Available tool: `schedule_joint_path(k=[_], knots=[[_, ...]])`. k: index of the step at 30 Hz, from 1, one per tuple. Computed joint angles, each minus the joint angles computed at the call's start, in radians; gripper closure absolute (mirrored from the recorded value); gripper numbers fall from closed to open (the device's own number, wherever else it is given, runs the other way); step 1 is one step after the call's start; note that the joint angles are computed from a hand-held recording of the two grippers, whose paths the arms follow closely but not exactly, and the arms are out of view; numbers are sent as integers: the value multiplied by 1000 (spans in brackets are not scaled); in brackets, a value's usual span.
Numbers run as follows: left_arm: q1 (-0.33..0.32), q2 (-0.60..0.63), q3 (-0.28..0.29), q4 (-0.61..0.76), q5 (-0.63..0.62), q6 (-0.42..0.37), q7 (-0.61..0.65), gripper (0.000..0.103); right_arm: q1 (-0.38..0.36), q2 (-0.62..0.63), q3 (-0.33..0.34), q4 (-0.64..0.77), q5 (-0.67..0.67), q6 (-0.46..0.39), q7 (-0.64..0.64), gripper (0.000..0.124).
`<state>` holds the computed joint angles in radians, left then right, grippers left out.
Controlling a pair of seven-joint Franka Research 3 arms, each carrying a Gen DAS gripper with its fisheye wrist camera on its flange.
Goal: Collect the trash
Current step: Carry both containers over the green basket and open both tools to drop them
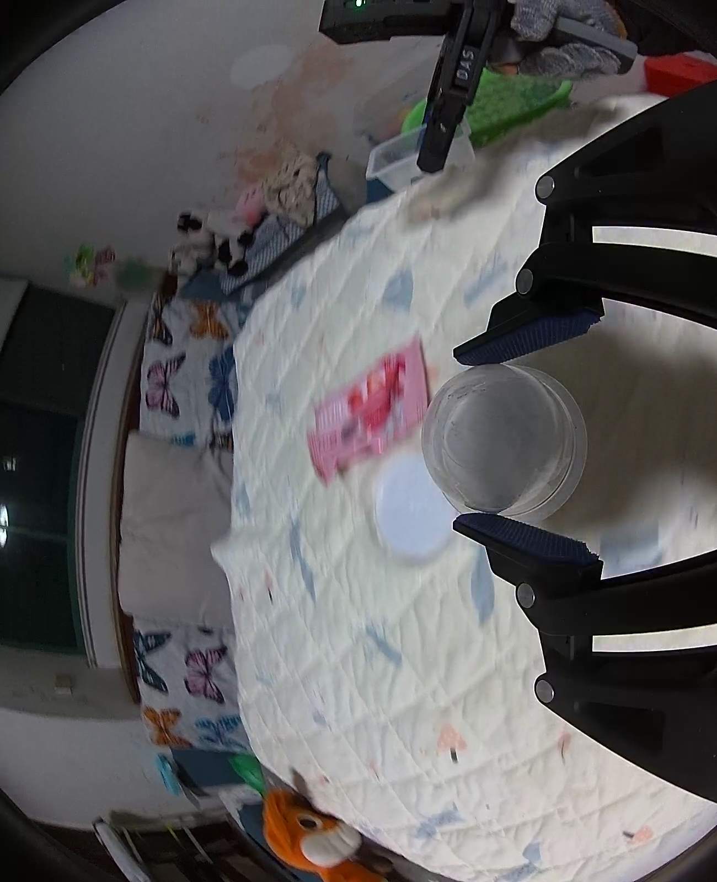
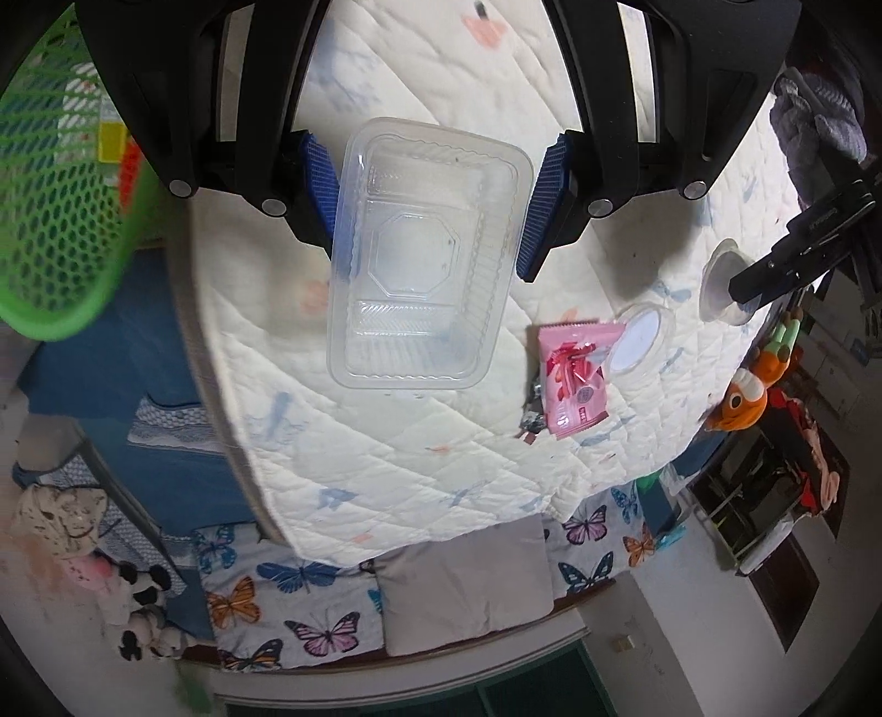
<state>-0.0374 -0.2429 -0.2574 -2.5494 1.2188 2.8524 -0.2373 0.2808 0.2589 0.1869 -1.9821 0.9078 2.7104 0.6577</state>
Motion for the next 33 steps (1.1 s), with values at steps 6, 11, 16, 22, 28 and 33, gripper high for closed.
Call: schedule_joint_path(k=[6, 11, 16, 22, 28, 33], knots=[[-50, 100, -25, 120, 28, 4, -9, 49, -41, -68, -24, -79, 82, 7, -83, 65], [-120, 212, -12, 246, 28, 2, 21, 49, -64, -100, -62, -128, 109, 26, -120, 65], [-201, 331, 14, 383, 1, 1, 88, 49, -100, -110, -99, -162, 114, 32, -127, 64], [-287, 461, 49, 535, -79, 8, 210, 49, -147, -105, -127, -179, 114, 42, -124, 64], [-354, 583, 71, 682, -204, 3, 370, 49, -191, -96, -143, -185, 117, 31, -120, 57], [-401, 660, 86, 776, -306, -17, 489, 49, -218, -94, -148, -186, 140, 22, -133, 52]])
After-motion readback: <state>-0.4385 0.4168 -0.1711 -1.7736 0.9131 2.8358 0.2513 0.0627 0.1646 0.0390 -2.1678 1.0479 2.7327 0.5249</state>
